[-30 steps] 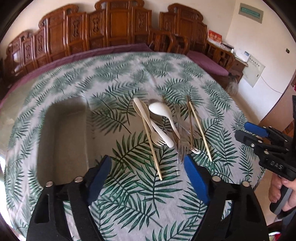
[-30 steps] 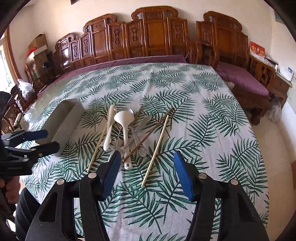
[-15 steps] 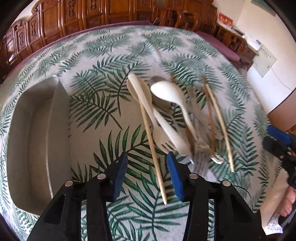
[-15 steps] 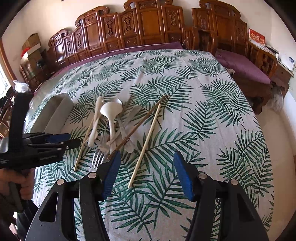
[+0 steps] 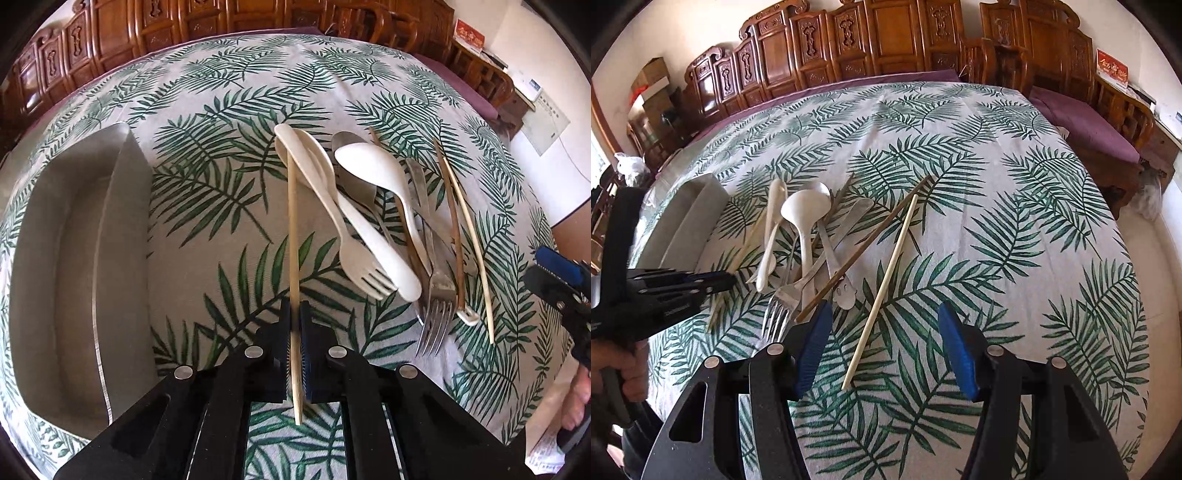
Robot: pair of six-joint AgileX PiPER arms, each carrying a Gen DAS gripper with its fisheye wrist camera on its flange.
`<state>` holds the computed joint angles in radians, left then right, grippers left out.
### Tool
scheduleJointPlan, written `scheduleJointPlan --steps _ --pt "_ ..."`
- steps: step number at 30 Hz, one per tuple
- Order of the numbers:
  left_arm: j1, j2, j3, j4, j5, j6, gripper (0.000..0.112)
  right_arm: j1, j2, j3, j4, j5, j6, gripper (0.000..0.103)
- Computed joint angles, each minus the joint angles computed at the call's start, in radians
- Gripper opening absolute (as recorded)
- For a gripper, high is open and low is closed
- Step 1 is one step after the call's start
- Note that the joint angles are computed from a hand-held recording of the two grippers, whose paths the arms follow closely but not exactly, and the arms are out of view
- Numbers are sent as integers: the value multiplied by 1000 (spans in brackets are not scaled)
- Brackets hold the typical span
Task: Organize utensils
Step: 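Lift the chopstick with the left tool while the right tool grasps another chopstick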
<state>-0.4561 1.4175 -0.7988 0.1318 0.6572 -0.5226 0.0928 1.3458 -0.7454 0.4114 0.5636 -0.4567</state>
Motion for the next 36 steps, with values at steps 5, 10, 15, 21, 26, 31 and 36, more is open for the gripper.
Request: scheduleJointPlan --steps 5,10,15,21,26,31,36 --pt "7 -76 13 -7 22 27 4 26 80 -23 -18 -37 25 53" --pt "15 -165 18 -24 66 55 4 43 135 -26 -42 -76 60 45" --pt "15 -229 6 -39 114 81 4 88 175 -41 -162 -104 181 42" --pt "4 -296 -8 -34 156 91 4 166 202 -81 -420 -84 432 36" --pt "26 -344 -21 -39 188 112 4 152 199 -99 -452 -29 458 11" --pt "96 -384 -26 -66 221 182 4 121 184 -91 -429 -1 434 6" --pt "209 -422 -28 -119 256 302 4 76 130 -66 -385 4 400 6"
